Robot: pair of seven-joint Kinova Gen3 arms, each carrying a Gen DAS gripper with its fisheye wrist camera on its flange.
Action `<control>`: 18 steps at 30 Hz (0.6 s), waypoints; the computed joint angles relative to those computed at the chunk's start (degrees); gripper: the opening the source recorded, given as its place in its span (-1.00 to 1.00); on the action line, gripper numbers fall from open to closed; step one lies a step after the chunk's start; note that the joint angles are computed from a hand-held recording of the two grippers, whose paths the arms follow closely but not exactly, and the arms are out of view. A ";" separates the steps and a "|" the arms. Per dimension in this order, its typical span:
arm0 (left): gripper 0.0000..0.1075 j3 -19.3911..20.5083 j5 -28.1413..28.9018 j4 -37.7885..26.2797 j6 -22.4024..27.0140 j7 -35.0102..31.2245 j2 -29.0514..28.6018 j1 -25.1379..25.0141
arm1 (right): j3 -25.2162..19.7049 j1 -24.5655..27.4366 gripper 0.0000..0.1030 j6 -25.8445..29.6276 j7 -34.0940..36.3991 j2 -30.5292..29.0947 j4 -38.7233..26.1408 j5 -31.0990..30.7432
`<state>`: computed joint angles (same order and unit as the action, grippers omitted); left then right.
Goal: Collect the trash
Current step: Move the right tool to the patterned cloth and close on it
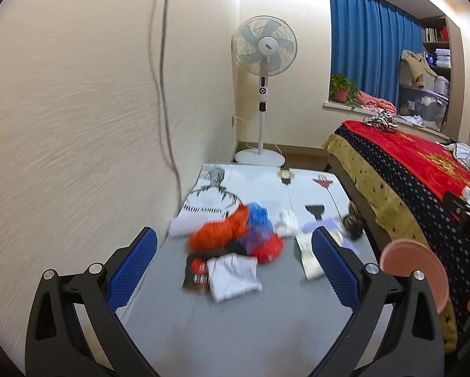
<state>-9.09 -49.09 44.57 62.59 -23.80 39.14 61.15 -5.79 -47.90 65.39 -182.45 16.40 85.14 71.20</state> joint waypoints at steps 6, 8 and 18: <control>0.78 0.11 3.24 -2.58 -5.99 -3.98 4.59 -6.68 | 3.79 6.42 0.91 -8.07 5.21 9.42 -8.06 -6.75; 0.78 0.25 5.79 -3.46 -6.40 -4.92 5.87 -8.80 | 5.01 7.49 0.91 -11.13 5.99 11.56 -9.13 -8.31; 0.78 -0.52 13.26 -10.91 -4.24 -10.74 11.56 -12.96 | 10.25 9.41 0.91 -15.88 13.89 23.07 -19.14 -17.05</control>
